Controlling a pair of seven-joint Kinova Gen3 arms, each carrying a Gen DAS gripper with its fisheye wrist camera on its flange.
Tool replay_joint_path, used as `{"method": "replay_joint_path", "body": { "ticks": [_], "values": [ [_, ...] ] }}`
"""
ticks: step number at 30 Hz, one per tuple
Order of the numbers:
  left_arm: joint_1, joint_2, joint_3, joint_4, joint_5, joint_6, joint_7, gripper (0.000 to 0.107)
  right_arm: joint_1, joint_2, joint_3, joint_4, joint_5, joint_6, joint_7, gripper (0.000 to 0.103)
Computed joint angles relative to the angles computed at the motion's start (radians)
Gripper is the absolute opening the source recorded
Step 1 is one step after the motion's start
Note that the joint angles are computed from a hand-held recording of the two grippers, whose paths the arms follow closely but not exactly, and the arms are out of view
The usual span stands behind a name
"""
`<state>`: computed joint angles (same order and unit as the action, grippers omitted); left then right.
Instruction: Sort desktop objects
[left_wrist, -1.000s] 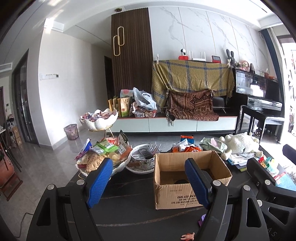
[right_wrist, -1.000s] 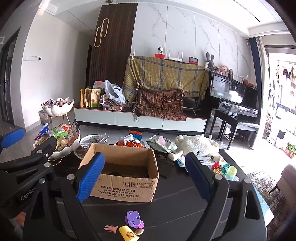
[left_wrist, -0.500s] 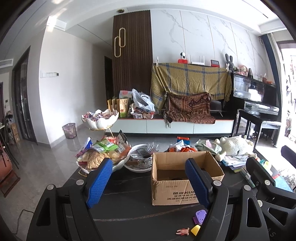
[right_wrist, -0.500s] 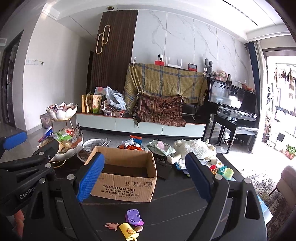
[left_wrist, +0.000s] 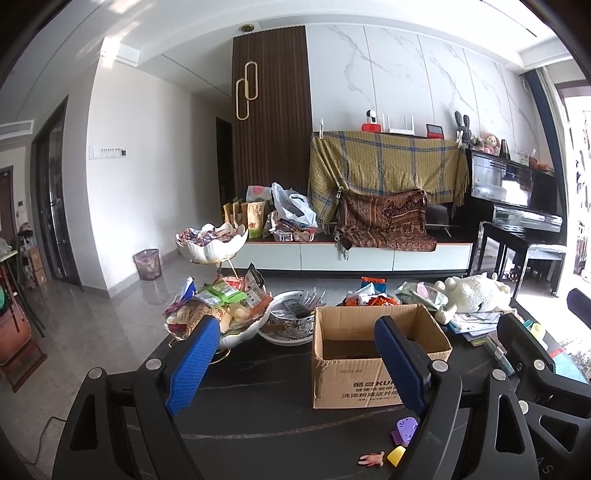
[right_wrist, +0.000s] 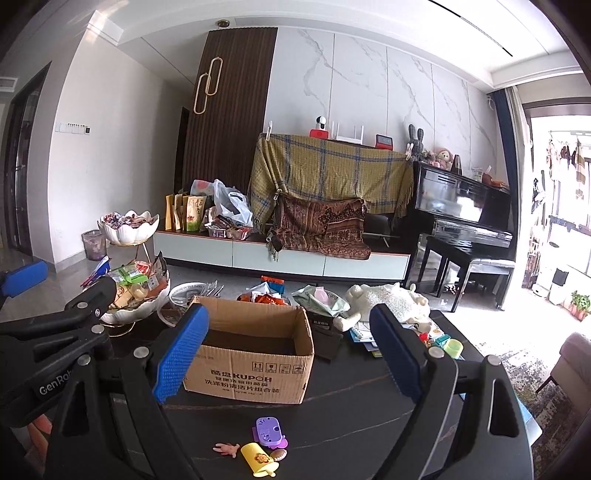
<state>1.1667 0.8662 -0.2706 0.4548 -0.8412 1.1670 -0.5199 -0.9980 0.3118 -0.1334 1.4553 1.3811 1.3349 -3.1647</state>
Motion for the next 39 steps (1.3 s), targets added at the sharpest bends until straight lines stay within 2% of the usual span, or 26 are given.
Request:
{"method": "replay_joint_path", "body": {
  "ticks": [15,39],
  "values": [
    [0.012,0.004,-0.007,-0.018,-0.017,0.042,-0.041,0.083,-0.013,0.005,-0.001,-0.007,0.003,0.01,0.012,0.087],
    [0.012,0.001,-0.005,-0.008,-0.013,0.038,-0.026,0.083,-0.004,0.001,-0.003,0.003,-0.009,-0.001,-0.007,0.09]
  ]
}}
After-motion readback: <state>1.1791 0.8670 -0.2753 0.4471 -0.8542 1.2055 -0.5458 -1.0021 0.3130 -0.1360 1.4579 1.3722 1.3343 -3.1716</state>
